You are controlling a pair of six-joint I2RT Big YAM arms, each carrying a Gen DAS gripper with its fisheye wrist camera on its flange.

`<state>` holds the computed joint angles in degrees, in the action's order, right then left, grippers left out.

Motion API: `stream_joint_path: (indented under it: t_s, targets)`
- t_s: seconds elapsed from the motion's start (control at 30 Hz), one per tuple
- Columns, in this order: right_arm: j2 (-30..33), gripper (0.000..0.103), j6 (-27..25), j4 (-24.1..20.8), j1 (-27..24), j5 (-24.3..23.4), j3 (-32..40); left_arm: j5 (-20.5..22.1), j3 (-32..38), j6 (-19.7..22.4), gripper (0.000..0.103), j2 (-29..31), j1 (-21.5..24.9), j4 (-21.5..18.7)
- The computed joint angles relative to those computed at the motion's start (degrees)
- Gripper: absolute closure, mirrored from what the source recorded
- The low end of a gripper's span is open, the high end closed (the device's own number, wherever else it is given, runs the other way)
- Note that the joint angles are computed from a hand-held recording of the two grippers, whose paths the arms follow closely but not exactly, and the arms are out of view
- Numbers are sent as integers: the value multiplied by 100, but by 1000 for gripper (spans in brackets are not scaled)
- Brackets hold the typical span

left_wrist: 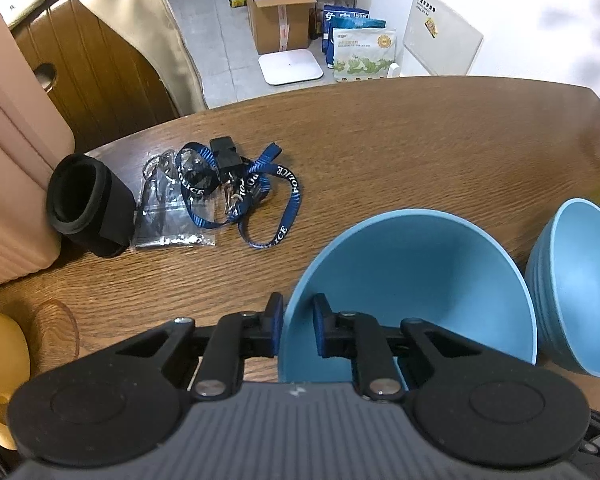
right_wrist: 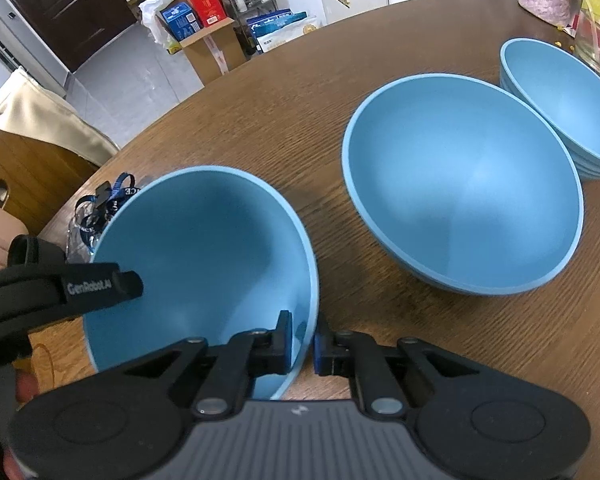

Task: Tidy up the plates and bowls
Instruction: 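Carry the held blue bowls across the table with both grippers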

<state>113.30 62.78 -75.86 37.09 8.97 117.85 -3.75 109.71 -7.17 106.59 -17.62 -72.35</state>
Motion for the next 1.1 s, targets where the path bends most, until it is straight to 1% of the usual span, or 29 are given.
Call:
stream_joint_path:
  t_s: [0.2, 0.43, 0.67, 1.1]
  targets:
    - [-100, 93, -18, -3, 54, 129, -38, -42, -135, -24, 87, -186, -32, 60]
    - [-362, 93, 38, 24, 165, 230, -229, -142, -407, -91, 87, -552, -75, 104]
    - [-647, 93, 4, 32, 294, 338, -430, -255, -869, -272, 87, -1057, -158, 162]
    - [-1318, 94, 102, 117, 675, 529, -1090, -435, -1748, -636, 87, -2045, -357, 192]
